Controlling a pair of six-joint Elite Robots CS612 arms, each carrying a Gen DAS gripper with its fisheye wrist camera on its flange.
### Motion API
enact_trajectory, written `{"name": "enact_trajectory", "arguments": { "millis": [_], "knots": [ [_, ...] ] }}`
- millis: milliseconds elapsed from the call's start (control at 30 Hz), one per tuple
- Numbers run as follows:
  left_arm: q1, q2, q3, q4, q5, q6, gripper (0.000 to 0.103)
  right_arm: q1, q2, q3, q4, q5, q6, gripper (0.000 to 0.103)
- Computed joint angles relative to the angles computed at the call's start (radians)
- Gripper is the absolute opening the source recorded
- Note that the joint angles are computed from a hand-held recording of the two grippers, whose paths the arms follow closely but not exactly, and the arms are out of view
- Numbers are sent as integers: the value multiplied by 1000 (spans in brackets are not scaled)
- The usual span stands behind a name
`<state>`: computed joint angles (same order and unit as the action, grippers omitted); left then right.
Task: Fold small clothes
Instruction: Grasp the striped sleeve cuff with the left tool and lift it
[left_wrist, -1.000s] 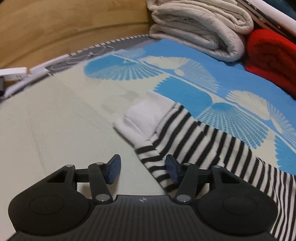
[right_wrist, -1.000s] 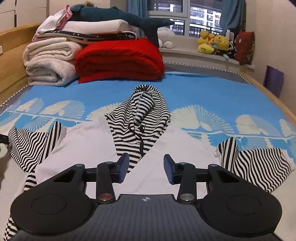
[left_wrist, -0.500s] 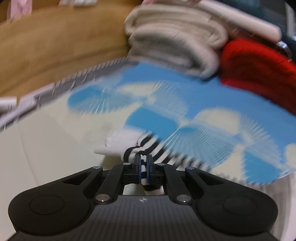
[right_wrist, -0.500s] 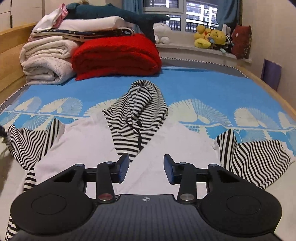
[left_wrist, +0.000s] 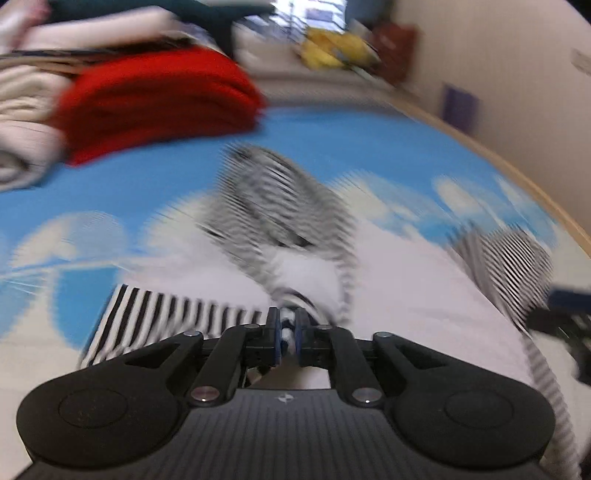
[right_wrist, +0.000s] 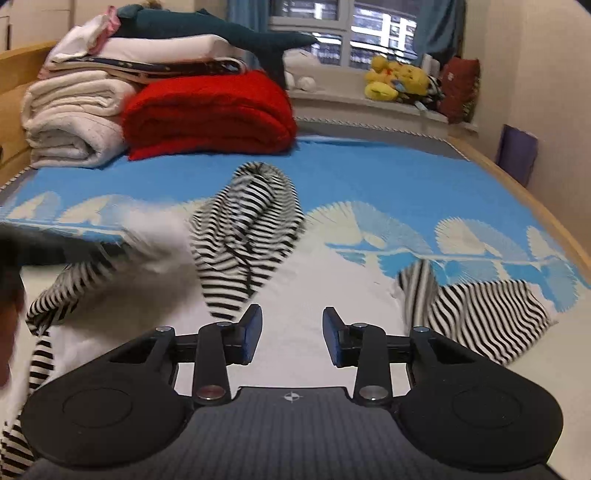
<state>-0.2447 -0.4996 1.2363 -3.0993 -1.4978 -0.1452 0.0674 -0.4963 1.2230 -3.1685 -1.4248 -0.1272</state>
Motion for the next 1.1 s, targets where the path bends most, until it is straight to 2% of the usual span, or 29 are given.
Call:
{"name": "enact_trajectory", "arguments": {
  "millis": [33,100,200,267,367,500,600,633,733,867,1000,1100],
  "knots": [
    [-7,-4,7,8,-6,2,15,-1,-1,0,11,-10,9,38],
    [-13,-16,20,-15,15,-27,28,-5,-4,-1,44,-30,33,38],
    [-4,-46,42,-47,52,-150,36,-13,-7,1,67,-45,74,38],
    [0,-73,55,-12,103,-198,38,-18,-8,2,67,-38,95,38],
    [0,-98,49,53,204,-226,38,-23,-11,10,50,-17,102,46],
    [36,-136,110,10,214,-360,41,-26,-15,20,14,-7,122,47],
    [48,-147,152,-18,234,-437,41,-35,-20,34,-35,26,205,47],
    [50,-147,155,-6,239,-440,41,-39,-20,37,-52,46,233,46],
    [52,-154,148,56,265,-446,41,-46,-8,28,-103,108,262,36],
    [48,-143,135,57,281,-401,41,-42,30,-57,42,178,238,37],
    [45,-113,93,119,306,-362,41,-20,91,-165,197,168,179,57],
    [48,-91,59,159,331,-322,41,-2,129,-224,312,117,158,59]
  ]
}}
